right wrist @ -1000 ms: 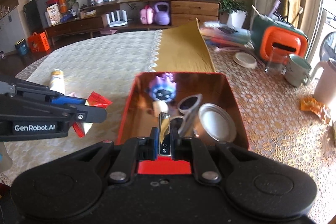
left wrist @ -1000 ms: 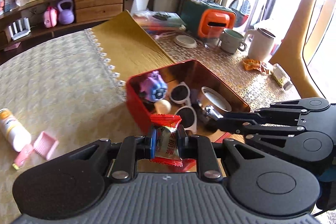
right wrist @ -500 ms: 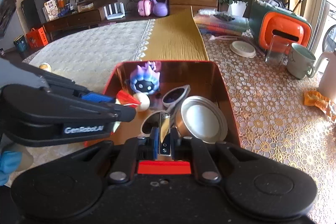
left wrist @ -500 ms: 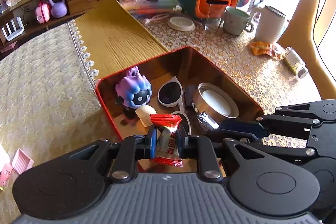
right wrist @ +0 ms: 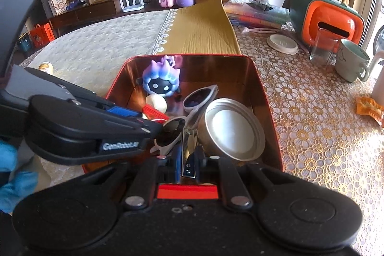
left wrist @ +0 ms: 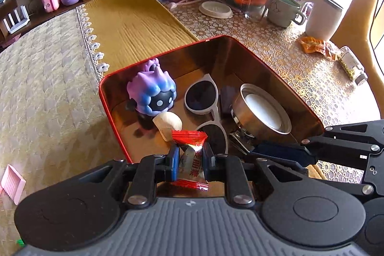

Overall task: Organize rigid objects
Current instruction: 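Carry the candy packet in the left tool while the right tool carries the nail clipper to the red box, then open the left tool to drop the candy packet while the right tool releases the clipper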

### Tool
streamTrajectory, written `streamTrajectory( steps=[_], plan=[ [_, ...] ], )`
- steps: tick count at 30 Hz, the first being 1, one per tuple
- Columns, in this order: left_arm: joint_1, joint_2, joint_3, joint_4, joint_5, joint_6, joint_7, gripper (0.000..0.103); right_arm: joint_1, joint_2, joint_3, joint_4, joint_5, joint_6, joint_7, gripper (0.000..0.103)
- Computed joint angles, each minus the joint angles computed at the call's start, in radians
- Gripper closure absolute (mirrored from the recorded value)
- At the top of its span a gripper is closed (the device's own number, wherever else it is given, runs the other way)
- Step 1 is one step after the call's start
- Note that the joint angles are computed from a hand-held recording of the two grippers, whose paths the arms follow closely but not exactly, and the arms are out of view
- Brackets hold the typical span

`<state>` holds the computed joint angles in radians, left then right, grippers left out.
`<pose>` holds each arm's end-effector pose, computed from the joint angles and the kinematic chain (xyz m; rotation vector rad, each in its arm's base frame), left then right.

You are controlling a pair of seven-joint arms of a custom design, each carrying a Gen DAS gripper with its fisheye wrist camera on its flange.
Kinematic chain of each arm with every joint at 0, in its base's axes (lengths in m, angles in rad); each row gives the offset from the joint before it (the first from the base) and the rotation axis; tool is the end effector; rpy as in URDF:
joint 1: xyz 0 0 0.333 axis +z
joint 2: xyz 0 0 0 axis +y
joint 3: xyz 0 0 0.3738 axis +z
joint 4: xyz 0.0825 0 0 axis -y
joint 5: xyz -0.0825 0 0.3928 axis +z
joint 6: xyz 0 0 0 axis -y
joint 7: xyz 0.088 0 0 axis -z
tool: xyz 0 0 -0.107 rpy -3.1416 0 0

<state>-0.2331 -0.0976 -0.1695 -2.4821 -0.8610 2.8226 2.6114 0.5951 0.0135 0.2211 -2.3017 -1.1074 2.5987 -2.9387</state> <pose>0.4634 -0.1571 0.4126 -1.2316 2.5759 -0.8170 0.3565 0.4050 0.4141 -1.7338 1.8361 -0.6215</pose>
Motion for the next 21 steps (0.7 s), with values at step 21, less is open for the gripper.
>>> streamTrajectory(
  steps=[21],
  plan=[
    [0.001,-0.028,0.007,-0.01,-0.012,-0.035,-0.018,0.077,-0.031,-0.033,-0.003,-0.041,-0.039,0.124,0.082,0.091]
  ],
)
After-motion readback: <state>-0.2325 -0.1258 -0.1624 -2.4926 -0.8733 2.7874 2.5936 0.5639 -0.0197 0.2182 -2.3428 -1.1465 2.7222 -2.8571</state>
